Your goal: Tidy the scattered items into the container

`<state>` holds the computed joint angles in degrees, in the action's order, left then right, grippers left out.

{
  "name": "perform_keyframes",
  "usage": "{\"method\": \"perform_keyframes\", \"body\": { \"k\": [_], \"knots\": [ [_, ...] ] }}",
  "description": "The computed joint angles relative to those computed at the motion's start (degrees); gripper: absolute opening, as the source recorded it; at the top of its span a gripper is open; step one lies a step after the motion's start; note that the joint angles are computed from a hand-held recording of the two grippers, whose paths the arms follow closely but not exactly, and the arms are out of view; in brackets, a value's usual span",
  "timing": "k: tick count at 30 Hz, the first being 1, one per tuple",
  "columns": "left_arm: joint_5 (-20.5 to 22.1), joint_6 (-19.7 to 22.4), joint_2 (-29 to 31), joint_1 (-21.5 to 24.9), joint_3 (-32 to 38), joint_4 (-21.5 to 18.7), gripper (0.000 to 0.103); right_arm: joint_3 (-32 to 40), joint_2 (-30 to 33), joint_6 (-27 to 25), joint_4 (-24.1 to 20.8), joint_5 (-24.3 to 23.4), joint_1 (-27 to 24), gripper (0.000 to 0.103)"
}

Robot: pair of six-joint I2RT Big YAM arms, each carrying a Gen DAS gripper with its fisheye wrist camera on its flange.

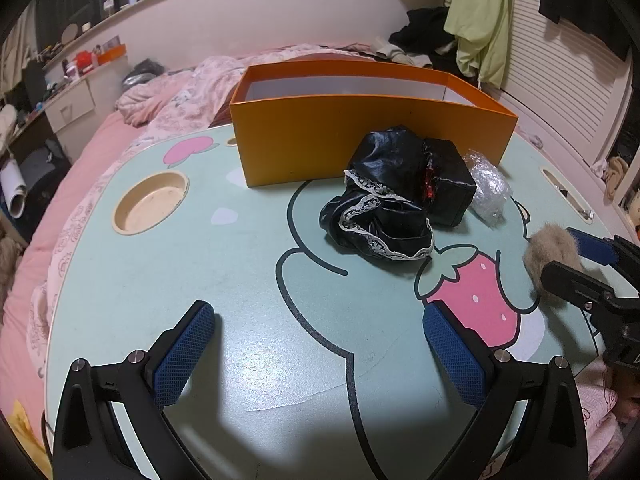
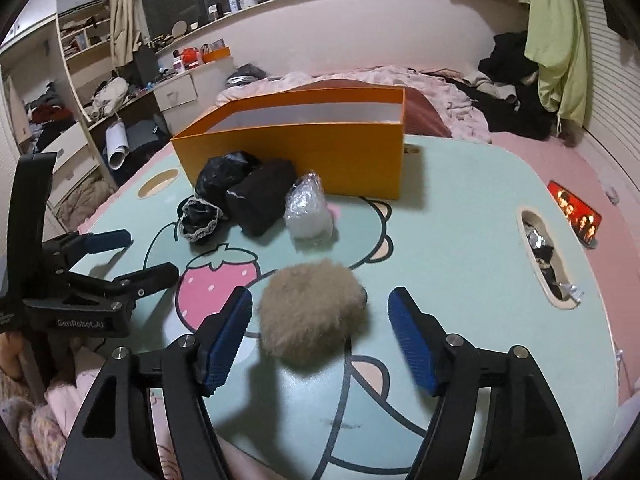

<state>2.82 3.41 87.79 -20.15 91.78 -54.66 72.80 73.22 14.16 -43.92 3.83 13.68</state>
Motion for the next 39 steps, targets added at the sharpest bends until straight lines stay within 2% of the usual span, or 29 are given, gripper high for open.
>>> {"method": "perform_keyframes", "body": {
  "k": [6,8,10,24,28,31,33,37,39],
  "knots": [
    [0.0,0.0,0.0,0.0,0.0,0.0,0.103,0.6,1.2,-1.1,-1.4,1.3,0.5,0.072],
    [-0.1,0.1,0.0,0.0,0.0,0.0,0.103,0.7,1.5,-1.4,-1.6,4.1,1.0,0.079],
    [0.0,0.1,0.1,0.0,0.2,-0.3,0.103,1.2,2.1,-2.2,-2.6,6.7,1.8,0.08],
    [0.3,1.1,0.6,-0.3,1.7,-2.5,0.103,0.7,1.7,-2.8,-1.7,5.8,1.7,0.081],
    [2.2,2.5,1.2,-0.4,3.5,-3.6,0.103,0.6,1.7,-2.7,-1.6,5.8,1.8,0.081],
    [1.9,3.0,1.8,-0.5,6.1,-1.7,0.096,0.7,1.7,-2.7,-1.6,5.7,1.8,0.082],
    [2.3,3.3,3.4,-0.3,9.2,-2.0,0.092,0.7,1.7,-2.7,-1.6,5.7,1.8,0.082],
    [4.3,2.9,9.3,0.0,17.8,-6.3,0.084,0.6,1.7,-2.7,-1.6,5.7,1.8,0.082],
    [3.5,2.7,11.5,-0.4,20.4,-8.4,0.07,0.6,1.7,-2.7,-1.6,5.7,1.8,0.082]
  ]
}}
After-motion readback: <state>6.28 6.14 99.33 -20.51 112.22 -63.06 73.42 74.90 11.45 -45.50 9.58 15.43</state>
